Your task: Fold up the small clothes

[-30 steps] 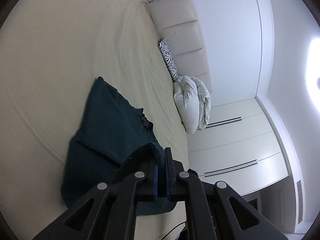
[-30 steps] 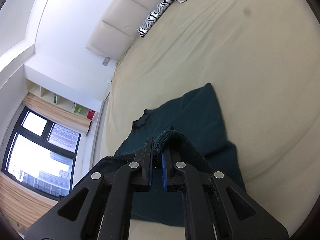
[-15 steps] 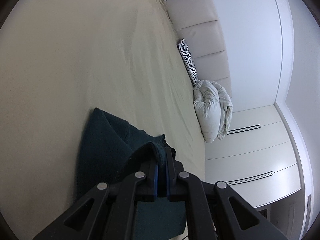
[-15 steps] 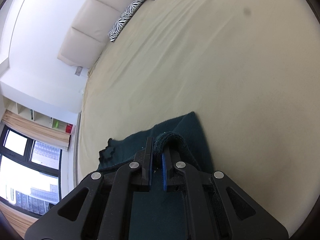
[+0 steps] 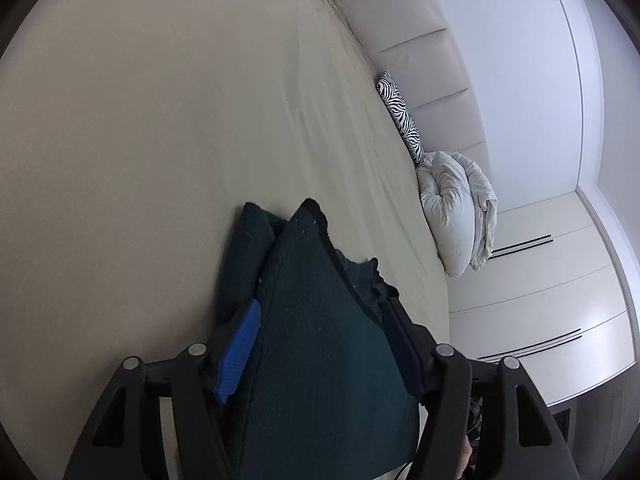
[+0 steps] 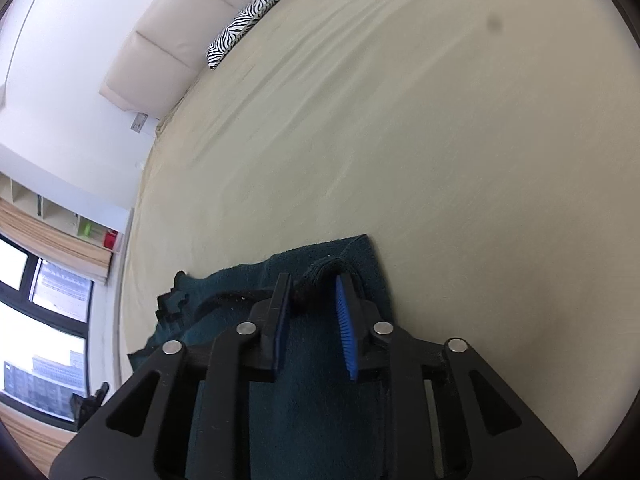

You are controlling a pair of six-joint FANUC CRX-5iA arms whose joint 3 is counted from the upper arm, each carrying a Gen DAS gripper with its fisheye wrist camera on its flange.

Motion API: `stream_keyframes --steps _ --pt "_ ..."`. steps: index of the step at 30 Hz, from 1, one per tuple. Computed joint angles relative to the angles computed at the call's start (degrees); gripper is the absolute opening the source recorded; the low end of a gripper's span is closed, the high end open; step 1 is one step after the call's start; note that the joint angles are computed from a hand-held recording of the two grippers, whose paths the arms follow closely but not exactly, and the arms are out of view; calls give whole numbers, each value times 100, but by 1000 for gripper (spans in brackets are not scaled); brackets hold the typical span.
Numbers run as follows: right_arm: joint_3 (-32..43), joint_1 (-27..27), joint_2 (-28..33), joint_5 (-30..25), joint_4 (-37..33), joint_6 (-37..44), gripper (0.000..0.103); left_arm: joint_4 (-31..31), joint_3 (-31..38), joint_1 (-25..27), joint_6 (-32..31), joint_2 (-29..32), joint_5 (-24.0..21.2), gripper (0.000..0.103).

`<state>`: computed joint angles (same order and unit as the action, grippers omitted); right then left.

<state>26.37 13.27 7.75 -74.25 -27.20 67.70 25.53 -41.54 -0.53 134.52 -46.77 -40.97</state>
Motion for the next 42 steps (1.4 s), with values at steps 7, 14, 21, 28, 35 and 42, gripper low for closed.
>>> stream_keyframes --steps 7,14,21,28,35,42 --pt "-386 28 -595 -77 481 397 58 -2239 764 -1494 1924 18 -631 66" --pt "-1149 383 -1254 -352 1020 784 56 -4404 1744 -3389 3702 604 -1623 60" --pt "-1692 447 -1725 -343 1051 839 55 -4615 1788 -3785 3877 819 -1964 36" --pt "-1842 620 -1860 -326 1258 875 55 -5040 2041 -4246 4017 1068 -2334 33" --pt "-1921 831 -1955 -209 1499 855 55 -5576 2289 -4766 4408 1232 -2807 30" --pt "-2017 996 -2017 -173 1744 825 51 -6258 2741 -5466 4625 1668 -3556 30"
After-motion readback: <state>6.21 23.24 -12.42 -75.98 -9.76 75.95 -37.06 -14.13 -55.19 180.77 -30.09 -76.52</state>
